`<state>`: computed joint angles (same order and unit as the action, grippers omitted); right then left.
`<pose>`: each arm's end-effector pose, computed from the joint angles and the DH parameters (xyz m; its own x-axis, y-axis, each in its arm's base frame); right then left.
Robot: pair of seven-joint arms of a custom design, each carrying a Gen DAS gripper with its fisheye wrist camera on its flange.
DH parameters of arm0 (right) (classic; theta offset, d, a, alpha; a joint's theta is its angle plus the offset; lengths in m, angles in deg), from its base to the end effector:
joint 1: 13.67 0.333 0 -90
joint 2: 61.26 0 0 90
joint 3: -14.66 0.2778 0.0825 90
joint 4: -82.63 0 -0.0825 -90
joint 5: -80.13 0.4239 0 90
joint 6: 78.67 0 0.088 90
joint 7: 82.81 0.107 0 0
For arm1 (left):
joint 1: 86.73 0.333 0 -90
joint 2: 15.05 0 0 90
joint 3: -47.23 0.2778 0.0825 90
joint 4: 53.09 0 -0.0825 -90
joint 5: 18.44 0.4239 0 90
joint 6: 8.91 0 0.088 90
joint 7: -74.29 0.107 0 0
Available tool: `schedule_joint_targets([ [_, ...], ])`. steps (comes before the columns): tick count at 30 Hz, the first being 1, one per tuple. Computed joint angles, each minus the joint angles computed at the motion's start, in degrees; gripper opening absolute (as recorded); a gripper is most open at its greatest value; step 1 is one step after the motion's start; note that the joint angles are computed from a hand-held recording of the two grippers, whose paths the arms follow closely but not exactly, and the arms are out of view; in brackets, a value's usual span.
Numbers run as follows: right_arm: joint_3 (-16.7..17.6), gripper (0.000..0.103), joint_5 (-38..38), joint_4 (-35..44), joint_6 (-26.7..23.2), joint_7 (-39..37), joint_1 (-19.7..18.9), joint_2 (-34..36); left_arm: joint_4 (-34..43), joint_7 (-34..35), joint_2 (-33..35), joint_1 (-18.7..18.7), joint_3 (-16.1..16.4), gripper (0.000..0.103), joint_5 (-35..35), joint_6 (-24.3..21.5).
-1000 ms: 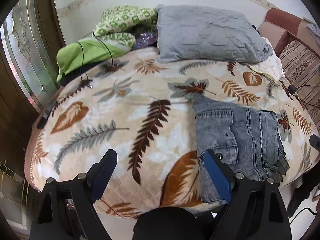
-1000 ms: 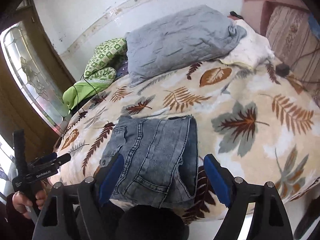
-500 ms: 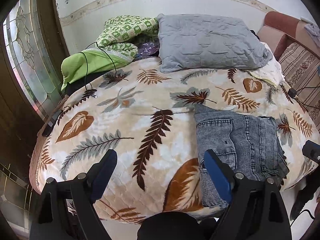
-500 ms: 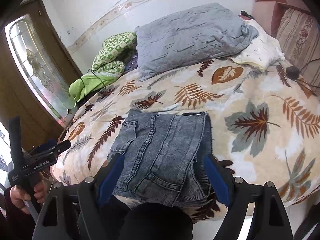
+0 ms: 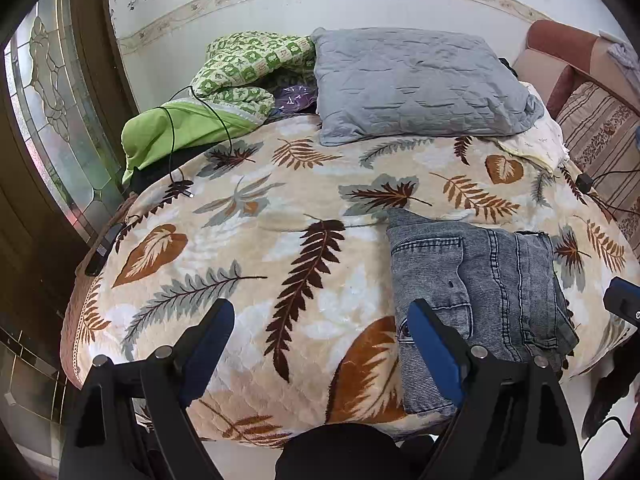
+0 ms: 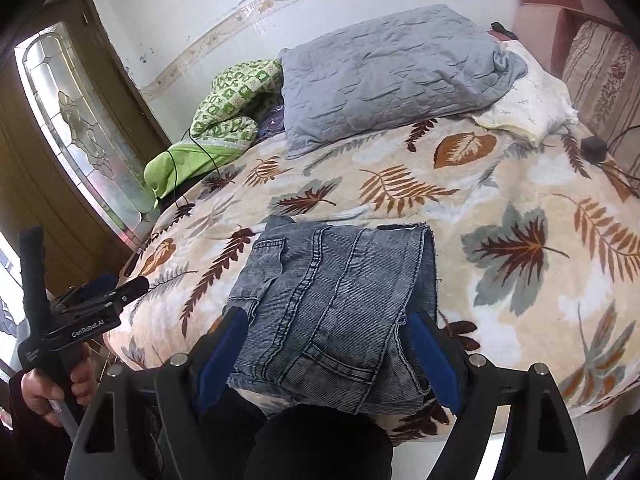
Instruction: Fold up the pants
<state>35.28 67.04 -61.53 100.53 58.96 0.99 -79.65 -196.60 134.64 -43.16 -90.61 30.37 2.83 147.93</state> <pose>0.4137 0.3198 0.4340 0.1512 -0.9024 -0.4035 -0.7039 0.1883 -0.6848 0.4609 -0.1928 0.4730 -0.1018 -0.9872 -0.1227 -0.7039 0.1586 -0.6923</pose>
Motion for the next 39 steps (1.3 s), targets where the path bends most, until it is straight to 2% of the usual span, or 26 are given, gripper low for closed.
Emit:
schedule_joint_targets([
  [19, 0.6, 0.085, -0.1, -0.1, 0.1, 0.2, -0.2, -0.5, -0.5, -0.3, -0.8, 0.1, -0.3, 0.089, 0.3, 0.3],
  [39, -1.5, 0.085, 1.6, 0.5, 0.0, -1.7, 2.1, 0.8, -0.4, 0.1, 0.2, 0.1, -0.1, 0.089, 0.2, 1.0],
])
